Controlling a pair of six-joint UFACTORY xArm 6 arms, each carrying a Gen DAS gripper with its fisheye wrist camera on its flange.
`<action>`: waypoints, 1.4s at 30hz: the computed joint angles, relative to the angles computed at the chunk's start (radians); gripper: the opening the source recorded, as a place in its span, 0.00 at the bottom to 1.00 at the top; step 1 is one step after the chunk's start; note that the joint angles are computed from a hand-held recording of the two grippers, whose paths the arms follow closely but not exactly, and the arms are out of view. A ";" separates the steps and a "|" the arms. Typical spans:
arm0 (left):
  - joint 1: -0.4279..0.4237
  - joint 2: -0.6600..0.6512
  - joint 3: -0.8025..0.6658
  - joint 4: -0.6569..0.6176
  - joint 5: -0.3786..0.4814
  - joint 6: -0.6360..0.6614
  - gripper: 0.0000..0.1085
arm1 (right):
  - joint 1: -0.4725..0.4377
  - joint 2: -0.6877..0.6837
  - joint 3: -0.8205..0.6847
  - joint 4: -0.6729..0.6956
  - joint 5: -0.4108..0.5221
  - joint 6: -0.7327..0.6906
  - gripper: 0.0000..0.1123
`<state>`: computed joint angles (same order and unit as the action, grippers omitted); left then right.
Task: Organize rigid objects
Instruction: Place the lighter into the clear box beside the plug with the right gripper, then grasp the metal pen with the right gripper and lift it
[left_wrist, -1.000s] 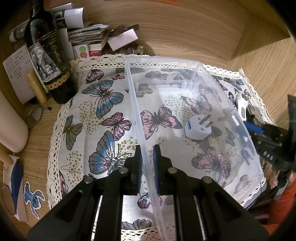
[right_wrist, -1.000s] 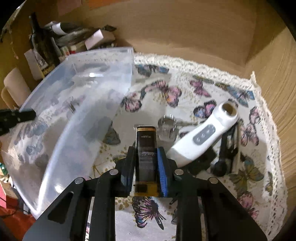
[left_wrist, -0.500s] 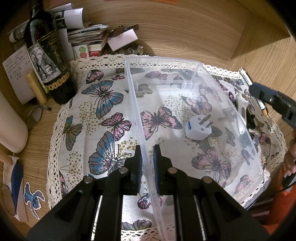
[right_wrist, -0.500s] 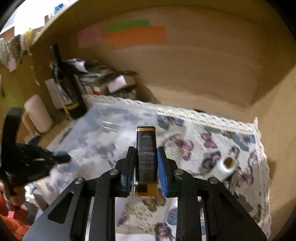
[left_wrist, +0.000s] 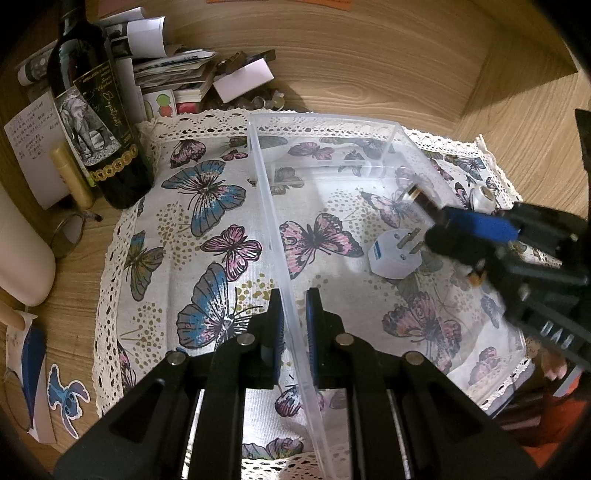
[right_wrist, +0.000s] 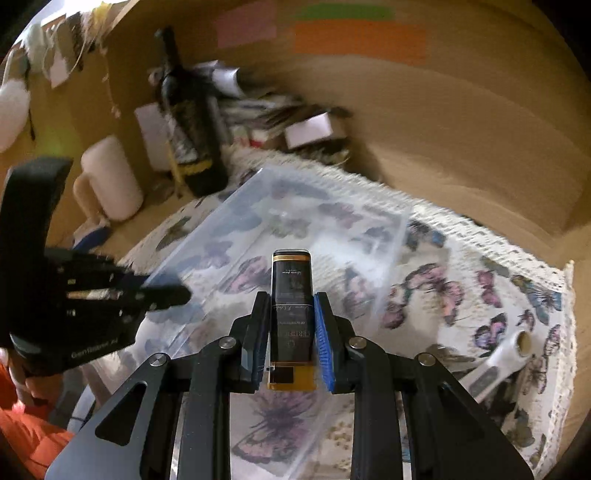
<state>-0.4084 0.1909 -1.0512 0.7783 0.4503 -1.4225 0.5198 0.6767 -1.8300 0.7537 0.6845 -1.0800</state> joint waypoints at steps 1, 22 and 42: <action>-0.001 0.000 0.000 0.003 0.000 -0.002 0.11 | 0.004 0.001 0.004 -0.008 0.000 -0.004 0.19; -0.007 0.007 -0.007 0.006 0.007 -0.005 0.11 | -0.008 0.035 -0.038 -0.072 0.045 0.097 0.22; -0.001 0.015 -0.011 0.007 -0.004 -0.004 0.11 | -0.140 0.037 -0.028 -0.216 -0.281 0.384 0.32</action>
